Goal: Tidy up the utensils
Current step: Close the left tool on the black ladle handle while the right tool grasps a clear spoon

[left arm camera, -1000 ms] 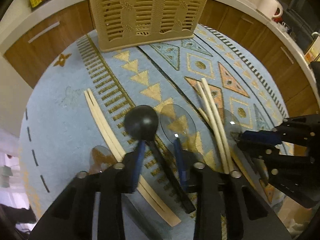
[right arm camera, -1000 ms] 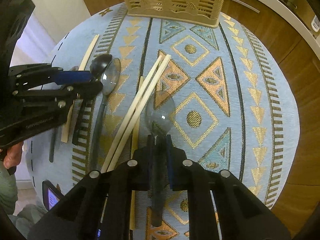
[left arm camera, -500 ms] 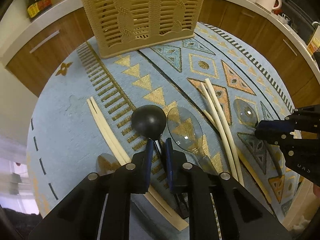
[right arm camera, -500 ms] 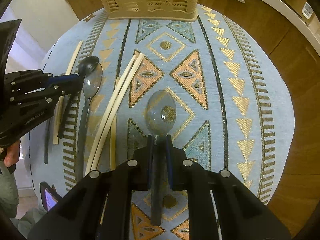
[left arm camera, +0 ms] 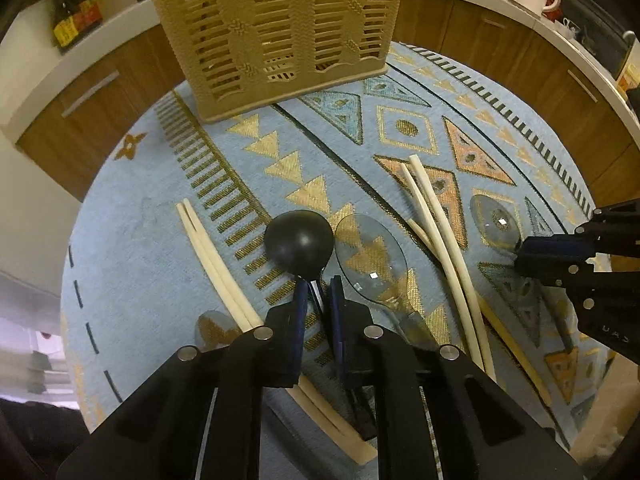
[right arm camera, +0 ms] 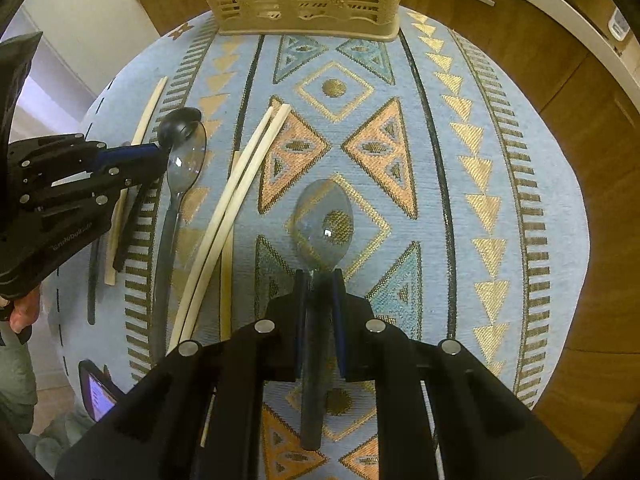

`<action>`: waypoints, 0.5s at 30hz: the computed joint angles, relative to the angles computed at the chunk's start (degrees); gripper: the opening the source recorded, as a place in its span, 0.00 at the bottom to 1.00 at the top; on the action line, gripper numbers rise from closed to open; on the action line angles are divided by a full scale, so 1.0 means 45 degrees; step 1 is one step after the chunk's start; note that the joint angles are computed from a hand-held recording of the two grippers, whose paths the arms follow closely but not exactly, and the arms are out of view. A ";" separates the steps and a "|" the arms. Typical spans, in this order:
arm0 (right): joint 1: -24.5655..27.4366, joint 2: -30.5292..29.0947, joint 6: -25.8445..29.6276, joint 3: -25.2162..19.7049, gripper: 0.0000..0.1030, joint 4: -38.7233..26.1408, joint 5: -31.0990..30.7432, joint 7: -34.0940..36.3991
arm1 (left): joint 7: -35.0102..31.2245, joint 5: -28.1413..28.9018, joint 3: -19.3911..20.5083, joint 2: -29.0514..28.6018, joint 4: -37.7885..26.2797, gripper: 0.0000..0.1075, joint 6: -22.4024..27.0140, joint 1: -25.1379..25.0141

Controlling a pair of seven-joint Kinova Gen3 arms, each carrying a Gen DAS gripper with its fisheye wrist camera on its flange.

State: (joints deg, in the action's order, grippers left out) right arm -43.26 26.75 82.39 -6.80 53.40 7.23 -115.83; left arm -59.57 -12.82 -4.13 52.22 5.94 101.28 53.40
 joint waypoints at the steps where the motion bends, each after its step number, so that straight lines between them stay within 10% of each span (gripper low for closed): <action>1: -0.0021 0.0002 -0.0011 0.0009 0.10 0.0002 0.0013 -0.0040 | 0.0073 -0.0028 -0.0044 -0.0151 0.0367 0.08 -0.0238 0.0049; 15: 0.0149 -0.0266 -0.0264 -0.0065 0.10 0.0398 -0.0163 -0.0234 | 0.1239 -0.0150 0.0654 -0.1881 0.4170 0.04 -0.3301 -0.0193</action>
State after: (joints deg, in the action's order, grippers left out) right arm -42.59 25.55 81.20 -7.10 55.19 6.50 -116.88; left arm -53.99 -13.49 -1.19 43.76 24.70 86.43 52.54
